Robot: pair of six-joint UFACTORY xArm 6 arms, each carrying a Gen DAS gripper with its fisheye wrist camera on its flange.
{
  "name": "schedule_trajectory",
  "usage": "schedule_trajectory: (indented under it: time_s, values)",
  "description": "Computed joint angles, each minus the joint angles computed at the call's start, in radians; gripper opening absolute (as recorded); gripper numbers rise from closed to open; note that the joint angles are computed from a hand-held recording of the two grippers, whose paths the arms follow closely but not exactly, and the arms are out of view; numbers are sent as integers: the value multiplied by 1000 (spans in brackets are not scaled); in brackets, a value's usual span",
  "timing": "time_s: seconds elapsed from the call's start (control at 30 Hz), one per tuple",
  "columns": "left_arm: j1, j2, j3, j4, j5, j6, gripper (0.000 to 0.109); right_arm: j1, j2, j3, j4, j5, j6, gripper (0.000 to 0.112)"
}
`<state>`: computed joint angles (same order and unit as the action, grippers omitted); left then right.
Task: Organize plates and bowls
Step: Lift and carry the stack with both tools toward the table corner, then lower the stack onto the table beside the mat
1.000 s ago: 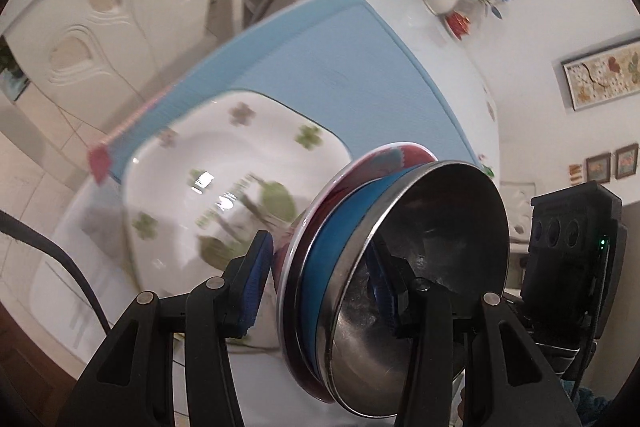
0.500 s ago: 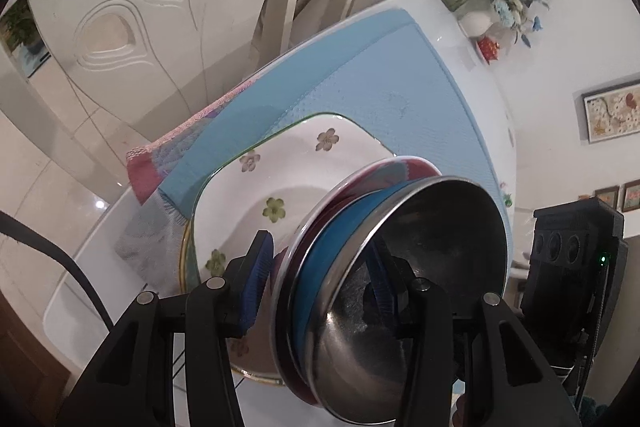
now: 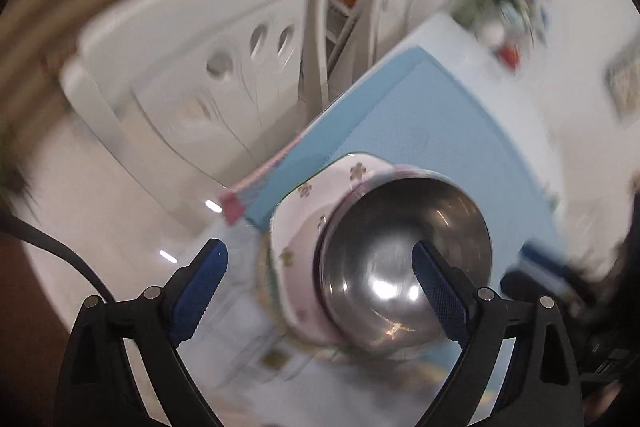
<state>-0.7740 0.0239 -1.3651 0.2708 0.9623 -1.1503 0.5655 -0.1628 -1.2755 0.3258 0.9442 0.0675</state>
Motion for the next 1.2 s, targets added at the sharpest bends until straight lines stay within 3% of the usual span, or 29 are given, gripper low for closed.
schedule_trajectory:
  time_s: [0.17,0.23,0.27,0.33,0.47,0.6,0.77,0.9,1.2]
  values:
    - [-157,135,-327,190,405,66,94,6,-95,24,-20,74,42,100]
    - [-199,186,-425,238,522,56,94,5,-119,24,-37,117,71,100]
    - [-208,190,-440,237,534,50,94,-3,-140,27,-38,146,93,100]
    - [-207,161,-411,210,479,74,94,-14,-174,46,-22,152,119,100]
    - [-200,150,-419,207,453,169,94,-14,-214,53,-34,176,169,100]
    - [-156,88,-332,165,322,224,94,18,-226,55,-51,160,236,100]
    - [-95,47,-258,91,226,402,94,95,-182,7,-211,123,438,100]
    - [-34,2,-188,-28,147,565,94,179,-110,-87,-360,166,639,100]
    - [16,-49,-110,-155,36,730,94,259,-60,-184,-478,260,823,100]
